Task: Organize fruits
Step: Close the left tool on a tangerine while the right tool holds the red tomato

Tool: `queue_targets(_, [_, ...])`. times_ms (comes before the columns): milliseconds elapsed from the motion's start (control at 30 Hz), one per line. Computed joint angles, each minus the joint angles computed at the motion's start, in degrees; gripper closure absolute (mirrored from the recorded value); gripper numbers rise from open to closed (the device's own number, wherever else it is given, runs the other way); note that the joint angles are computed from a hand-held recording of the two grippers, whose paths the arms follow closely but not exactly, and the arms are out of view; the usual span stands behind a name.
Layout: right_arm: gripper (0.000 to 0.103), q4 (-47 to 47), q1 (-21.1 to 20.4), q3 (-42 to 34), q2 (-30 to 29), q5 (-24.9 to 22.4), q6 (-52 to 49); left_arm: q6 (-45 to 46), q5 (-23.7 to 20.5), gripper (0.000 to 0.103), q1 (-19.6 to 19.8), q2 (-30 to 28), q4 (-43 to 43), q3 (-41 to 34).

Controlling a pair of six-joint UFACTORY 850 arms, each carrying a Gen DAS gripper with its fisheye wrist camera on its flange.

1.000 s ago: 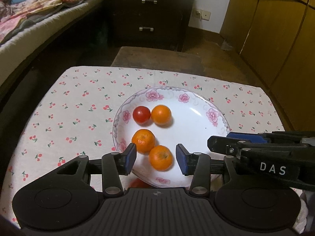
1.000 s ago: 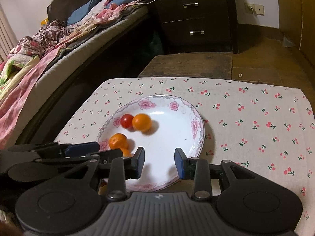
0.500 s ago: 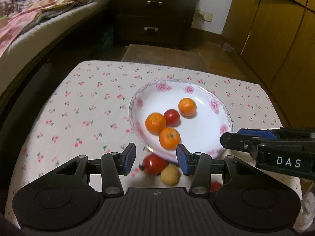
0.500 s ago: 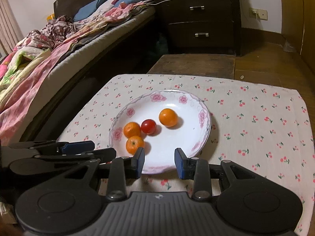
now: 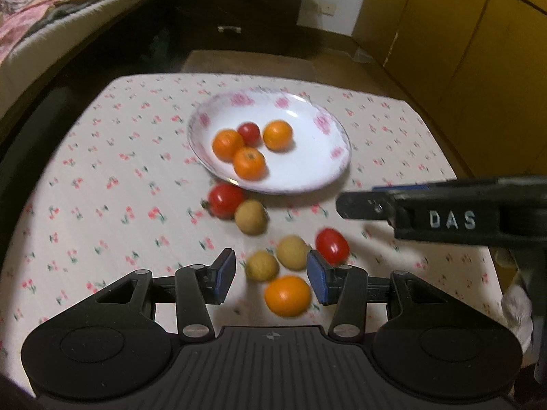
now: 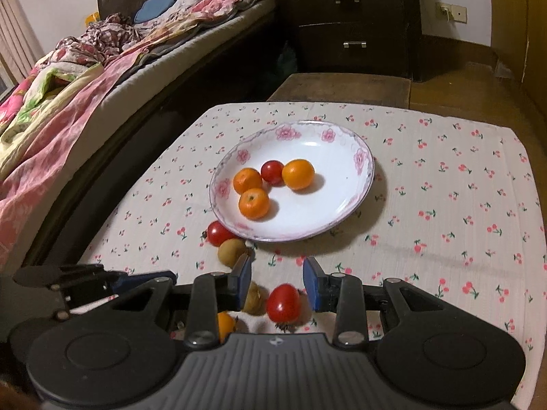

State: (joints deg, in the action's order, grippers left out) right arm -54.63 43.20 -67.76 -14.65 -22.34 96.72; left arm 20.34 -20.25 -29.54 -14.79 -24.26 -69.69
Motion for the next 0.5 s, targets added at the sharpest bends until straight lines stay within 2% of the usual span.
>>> queue_targets(500, [0.07,5.9,-0.2,0.3,-0.6,0.9,-5.5,-3.4,-0.8,0.049,-1.7,-1.1,3.9,1.2])
